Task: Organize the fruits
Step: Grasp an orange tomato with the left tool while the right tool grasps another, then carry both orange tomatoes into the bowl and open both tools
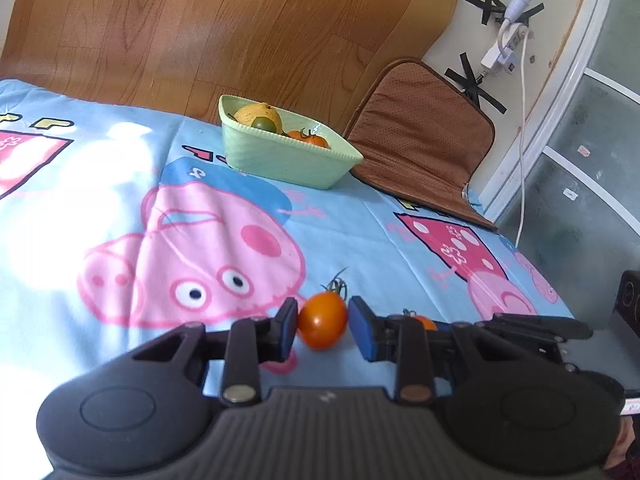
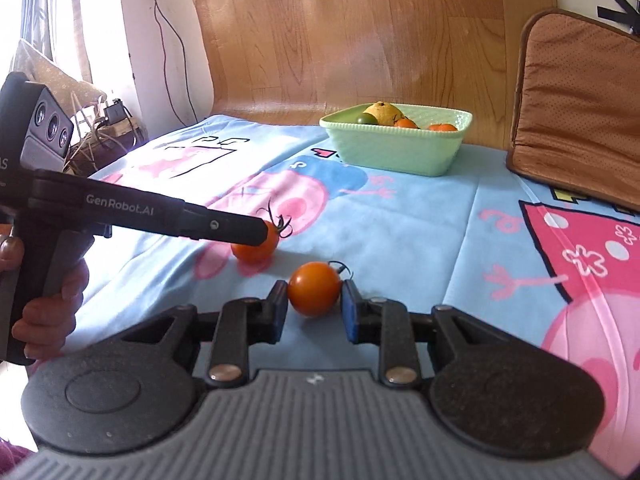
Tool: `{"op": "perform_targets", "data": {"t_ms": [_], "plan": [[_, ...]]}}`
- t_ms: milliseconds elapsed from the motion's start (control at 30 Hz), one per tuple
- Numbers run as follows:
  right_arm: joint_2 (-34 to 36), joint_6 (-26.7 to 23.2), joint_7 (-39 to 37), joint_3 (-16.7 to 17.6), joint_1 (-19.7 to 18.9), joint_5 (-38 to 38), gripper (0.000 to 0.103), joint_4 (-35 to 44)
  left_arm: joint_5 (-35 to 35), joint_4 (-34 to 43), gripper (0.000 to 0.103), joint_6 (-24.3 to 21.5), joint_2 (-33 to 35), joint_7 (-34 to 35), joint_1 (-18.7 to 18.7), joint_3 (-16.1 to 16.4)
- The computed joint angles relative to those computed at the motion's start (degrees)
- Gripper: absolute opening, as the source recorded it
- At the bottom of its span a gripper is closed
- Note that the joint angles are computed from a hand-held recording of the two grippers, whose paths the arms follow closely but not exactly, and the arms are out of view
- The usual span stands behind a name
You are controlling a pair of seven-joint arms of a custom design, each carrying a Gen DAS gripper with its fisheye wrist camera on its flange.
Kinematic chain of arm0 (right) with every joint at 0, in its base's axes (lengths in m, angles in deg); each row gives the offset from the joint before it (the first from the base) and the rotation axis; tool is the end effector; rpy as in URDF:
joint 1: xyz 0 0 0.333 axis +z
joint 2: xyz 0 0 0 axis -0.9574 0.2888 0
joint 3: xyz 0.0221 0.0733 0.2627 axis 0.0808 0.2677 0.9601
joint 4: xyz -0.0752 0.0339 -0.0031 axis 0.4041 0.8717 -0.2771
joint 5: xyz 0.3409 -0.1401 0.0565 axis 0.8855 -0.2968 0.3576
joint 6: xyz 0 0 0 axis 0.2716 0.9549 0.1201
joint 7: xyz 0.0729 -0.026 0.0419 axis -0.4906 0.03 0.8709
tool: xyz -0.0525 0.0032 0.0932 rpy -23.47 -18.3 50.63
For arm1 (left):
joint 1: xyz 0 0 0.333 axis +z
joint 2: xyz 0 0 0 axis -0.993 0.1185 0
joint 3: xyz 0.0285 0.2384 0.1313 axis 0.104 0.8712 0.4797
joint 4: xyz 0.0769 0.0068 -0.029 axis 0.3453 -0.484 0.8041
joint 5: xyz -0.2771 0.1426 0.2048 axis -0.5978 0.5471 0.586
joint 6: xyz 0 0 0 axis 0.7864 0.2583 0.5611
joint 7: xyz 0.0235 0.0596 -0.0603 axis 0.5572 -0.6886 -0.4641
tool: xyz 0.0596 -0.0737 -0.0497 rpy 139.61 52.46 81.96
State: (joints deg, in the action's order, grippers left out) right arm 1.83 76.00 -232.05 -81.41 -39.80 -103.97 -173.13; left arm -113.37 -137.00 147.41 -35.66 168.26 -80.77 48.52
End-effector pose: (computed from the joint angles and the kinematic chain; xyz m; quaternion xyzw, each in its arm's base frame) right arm 0.5021 0.3914 0.3917 -0.6148 0.6246 -0.2798 0.3919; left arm 0.6554 -0.1606 0.4008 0.3802 -0.7904 0.4797 0.0227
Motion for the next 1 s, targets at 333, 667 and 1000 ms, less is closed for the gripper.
{"op": "perform_targets", "data": {"t_ms": [333,667,1000], "plan": [[-0.4,-2.3,2.1,1.2,1.8,-1.1,0.031,-0.9,-3.0,-10.6,0.031,1.8,-8.3,5.3,-1.0,2.4],[-0.6,-5.2,2.8,1.5,2.7,-3.2,0.031,-1.0,-3.2,-10.5,0.028,3.3,-8.0,5.7,-2.1,2.8],[-0.8,-6.1,7.1,0.9,1.0,-8.0,0.031,0.2,-2.9,-1.9,0.028,1.7,-3.9,2.9,-1.5,2.1]]}}
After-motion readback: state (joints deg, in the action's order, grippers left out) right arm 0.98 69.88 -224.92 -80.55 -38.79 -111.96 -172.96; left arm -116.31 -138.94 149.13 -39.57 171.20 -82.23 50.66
